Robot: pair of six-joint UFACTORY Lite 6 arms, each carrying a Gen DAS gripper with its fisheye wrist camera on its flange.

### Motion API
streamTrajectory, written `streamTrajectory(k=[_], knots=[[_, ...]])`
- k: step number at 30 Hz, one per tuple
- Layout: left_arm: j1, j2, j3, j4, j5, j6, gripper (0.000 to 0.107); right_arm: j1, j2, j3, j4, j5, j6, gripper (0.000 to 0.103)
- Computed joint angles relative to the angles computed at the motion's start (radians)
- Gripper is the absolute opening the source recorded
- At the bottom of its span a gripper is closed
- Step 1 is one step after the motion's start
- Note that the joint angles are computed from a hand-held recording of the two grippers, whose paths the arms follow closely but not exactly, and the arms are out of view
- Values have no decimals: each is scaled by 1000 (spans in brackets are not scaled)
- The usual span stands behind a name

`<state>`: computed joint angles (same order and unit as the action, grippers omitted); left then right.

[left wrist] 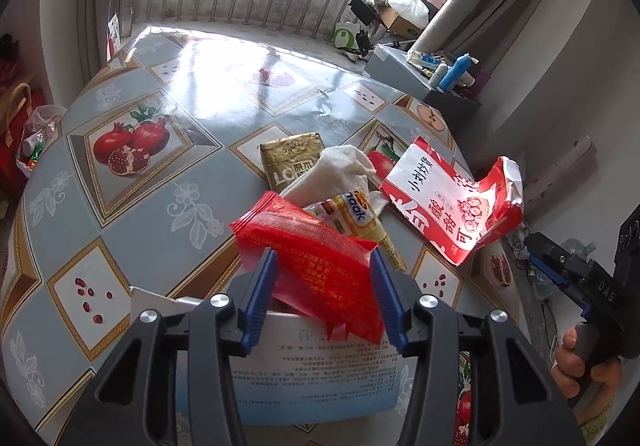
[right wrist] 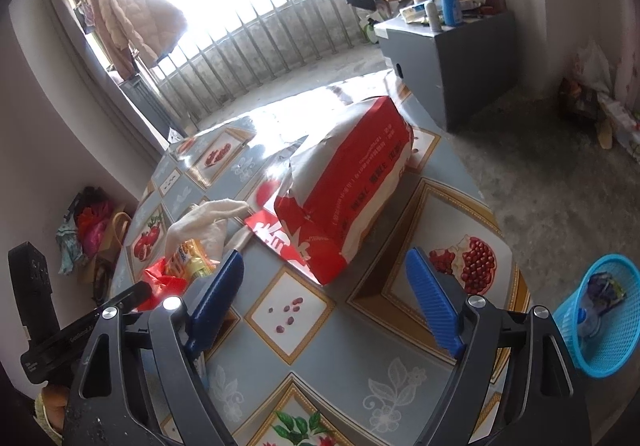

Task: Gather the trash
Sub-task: 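Grasp the red snack wrapper with the left gripper while the right grasps the large red-white bag, then lift both bags off the table with both grippers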

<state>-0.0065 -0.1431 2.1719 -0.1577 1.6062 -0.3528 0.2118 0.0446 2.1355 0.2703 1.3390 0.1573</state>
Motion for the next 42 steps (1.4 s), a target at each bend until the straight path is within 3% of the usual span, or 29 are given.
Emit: streamTrajectory(k=[8, 15, 18, 20, 26, 30, 38, 40, 42], knots=[[-47, 25, 4, 90, -46, 9, 30, 51, 16, -59, -26, -60, 50, 76], [-45, 17, -23, 107, -75, 42, 27, 99, 53, -59, -102, -87, 110, 66], [-27, 17, -21, 91, -73, 56, 27, 93, 64, -55, -109, -80, 131, 50], [-23, 21, -13, 87, -69, 57, 27, 70, 50, -68, -91, -84, 133, 32], [32, 27, 33, 38, -48, 86, 27, -8, -11, -65, -111, -55, 122, 29], [94, 29, 87, -9, -15, 113, 27, -104, -62, -41, -79, 26, 29, 29], [393, 46, 240, -233, 132, 230, 27, -325, -256, -166, 102, 173, -234, 28], [392, 46, 258, -255, 156, 232, 27, -335, -308, -220, 126, 179, -273, 28], [292, 22, 234, -196, 149, 199, 28, -307, -334, -259, 114, 165, -282, 29]])
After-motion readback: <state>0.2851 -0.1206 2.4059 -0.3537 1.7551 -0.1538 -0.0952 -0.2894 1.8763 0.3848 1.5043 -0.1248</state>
